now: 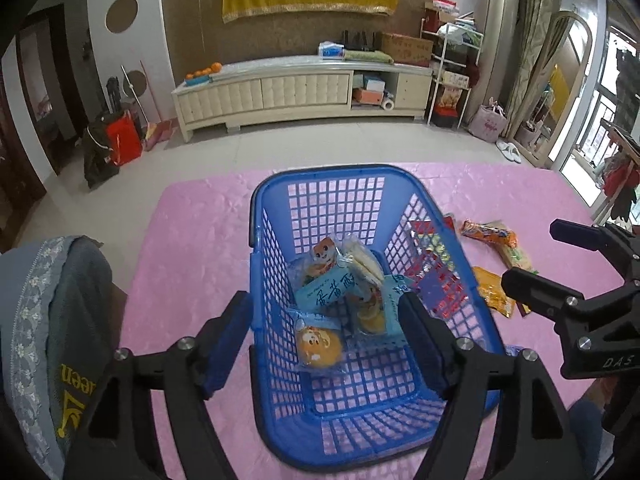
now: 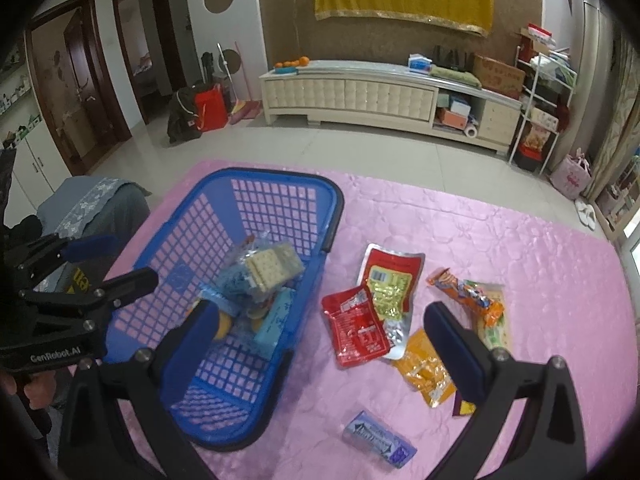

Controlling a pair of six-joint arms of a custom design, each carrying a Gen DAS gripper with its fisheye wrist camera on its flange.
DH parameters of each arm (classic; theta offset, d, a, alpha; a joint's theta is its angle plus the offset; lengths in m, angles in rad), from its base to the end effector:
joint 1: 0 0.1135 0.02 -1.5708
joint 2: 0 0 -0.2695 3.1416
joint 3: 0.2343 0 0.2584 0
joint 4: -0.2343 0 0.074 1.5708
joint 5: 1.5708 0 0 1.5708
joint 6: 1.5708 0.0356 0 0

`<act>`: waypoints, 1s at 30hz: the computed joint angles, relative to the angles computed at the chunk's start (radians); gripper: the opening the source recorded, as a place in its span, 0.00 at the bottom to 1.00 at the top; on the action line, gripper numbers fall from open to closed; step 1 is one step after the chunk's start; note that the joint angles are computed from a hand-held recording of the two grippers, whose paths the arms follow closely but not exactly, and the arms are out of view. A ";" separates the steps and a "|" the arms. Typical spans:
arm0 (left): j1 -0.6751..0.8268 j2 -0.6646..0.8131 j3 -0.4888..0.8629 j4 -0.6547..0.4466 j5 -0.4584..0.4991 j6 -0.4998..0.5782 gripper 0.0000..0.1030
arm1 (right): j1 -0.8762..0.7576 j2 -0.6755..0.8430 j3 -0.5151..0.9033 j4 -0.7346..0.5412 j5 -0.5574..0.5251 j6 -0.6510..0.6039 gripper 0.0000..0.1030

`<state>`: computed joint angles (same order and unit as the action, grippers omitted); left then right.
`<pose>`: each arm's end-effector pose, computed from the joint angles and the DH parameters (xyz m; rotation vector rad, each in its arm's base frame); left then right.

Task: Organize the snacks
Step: 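Lift both tools out of the basket and move over the snacks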

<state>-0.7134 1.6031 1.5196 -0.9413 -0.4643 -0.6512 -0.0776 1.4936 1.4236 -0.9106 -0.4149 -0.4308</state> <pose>0.2669 -0.2099 0.3312 -0.0854 2.4391 0.0169 0.3136 -0.0100 0.3359 -0.5859 2.3890 0.3124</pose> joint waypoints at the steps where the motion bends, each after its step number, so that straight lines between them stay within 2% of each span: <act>1: -0.017 -0.009 0.007 -0.017 -0.014 -0.011 0.71 | -0.008 -0.014 0.001 -0.014 -0.006 -0.006 1.00; 8: -0.168 -0.050 0.074 -0.129 -0.134 -0.111 0.77 | -0.088 -0.139 0.009 -0.123 -0.068 -0.059 1.00; 16: -0.365 0.008 0.260 -0.344 -0.313 -0.250 0.81 | -0.213 -0.237 0.049 -0.264 -0.166 -0.151 1.00; 24: -0.481 0.098 0.450 -0.491 -0.377 -0.339 0.81 | -0.387 -0.296 0.084 -0.376 -0.280 -0.285 1.00; 30: -0.548 0.180 0.581 -0.566 -0.413 -0.389 0.81 | -0.550 -0.280 0.120 -0.495 -0.367 -0.446 1.00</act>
